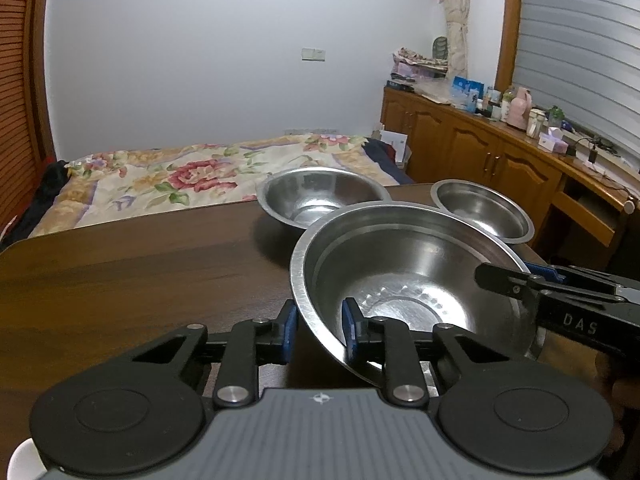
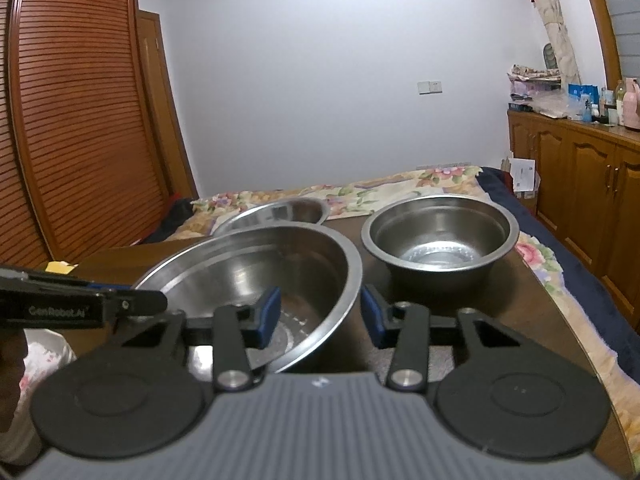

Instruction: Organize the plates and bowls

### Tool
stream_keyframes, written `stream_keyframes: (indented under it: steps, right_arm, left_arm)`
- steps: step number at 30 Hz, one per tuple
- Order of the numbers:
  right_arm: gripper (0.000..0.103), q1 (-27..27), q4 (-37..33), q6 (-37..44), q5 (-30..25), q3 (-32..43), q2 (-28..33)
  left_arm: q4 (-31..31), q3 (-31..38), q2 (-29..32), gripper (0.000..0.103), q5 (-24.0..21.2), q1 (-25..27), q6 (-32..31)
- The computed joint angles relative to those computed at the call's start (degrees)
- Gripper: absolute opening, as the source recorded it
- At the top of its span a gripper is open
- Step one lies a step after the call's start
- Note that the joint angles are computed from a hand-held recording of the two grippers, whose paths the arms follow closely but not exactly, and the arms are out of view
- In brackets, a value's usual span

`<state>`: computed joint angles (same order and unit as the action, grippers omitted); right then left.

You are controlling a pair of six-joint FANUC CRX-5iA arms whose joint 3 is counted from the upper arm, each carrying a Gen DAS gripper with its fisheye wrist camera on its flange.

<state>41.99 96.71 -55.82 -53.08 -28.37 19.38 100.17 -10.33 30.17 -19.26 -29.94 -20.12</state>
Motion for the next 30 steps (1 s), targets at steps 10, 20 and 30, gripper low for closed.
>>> stream_keyframes:
  steps: [10, 20, 30]
  right_arm:
    - [0.028, 0.6, 2.1, -5.5, 1.2, -2.1, -1.8]
    - [0.028, 2.6, 5.7, -11.4, -0.5, -5.4, -4.5]
    - [0.028, 4.8, 5.9, -14.7, -1.7, -7.5, -5.5]
  left_arm:
    - [-2.2, -2.2, -2.3, 0.024, -3.5, 1.7, 0.7]
    - [-4.0, -6.9, -5.5, 0.024, -7.7, 3.6, -1.1]
    - [-3.9, -12.1, -9.0, 0.024, -11.0, 5.3, -3.7]
